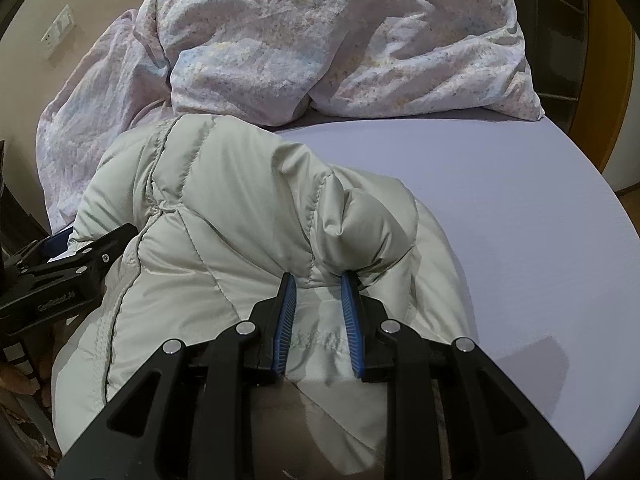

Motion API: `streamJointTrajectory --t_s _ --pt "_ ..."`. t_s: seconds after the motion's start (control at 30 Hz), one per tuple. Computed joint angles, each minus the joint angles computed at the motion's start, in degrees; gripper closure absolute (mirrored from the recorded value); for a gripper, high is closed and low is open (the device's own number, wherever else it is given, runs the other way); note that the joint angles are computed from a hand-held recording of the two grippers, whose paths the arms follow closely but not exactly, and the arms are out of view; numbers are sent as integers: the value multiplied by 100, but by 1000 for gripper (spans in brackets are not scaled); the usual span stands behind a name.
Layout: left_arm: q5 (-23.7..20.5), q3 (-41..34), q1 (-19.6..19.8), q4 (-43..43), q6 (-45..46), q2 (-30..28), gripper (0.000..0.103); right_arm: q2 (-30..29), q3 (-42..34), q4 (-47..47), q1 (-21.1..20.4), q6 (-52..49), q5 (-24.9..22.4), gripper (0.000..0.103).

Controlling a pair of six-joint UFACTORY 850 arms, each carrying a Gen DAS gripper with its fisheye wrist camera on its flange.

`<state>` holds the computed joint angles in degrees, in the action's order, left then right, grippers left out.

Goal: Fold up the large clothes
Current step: 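Press both open tools down on the jacket bundle to flatten it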

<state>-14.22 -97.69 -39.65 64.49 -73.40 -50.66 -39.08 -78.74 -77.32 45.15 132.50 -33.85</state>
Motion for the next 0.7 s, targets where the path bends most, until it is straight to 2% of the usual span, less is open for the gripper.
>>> streamJointTrajectory --t_s 0.27,0.47,0.6,0.7 --pt "-13 184 -31 1785 -1874 8 2 -78 -18 -269 53 192 -215 78" --pt "-118 280 -62 2750 -2883 8 2 -164 -59 -430 111 261 -463 78" --pt "-177 304 -76 3033 -3173 2 2 -212 -119 -399 132 121 -602 78" --pt "-209 321 -81 3015 -3142 16 2 -183 -219 17 102 -390 -529 78"
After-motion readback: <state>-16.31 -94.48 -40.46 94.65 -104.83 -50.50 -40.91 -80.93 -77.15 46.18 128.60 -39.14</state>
